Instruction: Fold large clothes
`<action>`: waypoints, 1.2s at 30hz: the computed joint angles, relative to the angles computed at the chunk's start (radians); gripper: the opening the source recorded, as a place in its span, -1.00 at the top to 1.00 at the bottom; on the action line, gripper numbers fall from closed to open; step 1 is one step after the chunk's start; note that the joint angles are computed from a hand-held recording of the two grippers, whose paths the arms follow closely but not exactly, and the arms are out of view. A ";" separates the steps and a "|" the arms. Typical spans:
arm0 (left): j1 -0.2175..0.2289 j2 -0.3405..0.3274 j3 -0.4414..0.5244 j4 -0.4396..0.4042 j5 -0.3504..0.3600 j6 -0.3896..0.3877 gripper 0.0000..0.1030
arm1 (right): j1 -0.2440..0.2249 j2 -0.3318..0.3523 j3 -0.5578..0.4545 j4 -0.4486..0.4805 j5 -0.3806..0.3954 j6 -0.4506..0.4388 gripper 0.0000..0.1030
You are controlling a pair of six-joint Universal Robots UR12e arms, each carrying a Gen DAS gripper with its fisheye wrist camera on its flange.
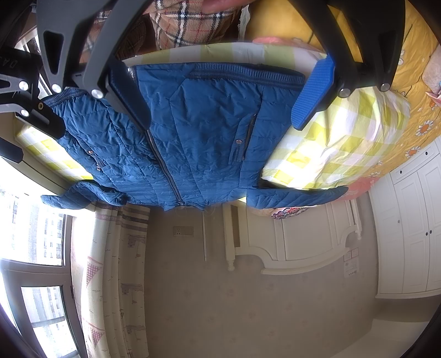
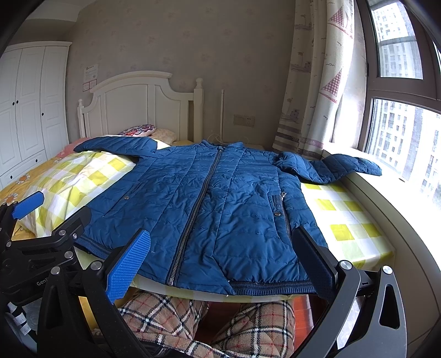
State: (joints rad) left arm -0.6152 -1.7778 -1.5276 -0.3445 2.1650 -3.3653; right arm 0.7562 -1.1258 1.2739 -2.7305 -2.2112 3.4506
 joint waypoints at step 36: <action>0.194 -0.718 1.158 -0.895 -0.374 -0.121 -0.96 | -0.593 0.156 -0.369 0.624 0.181 0.594 -0.91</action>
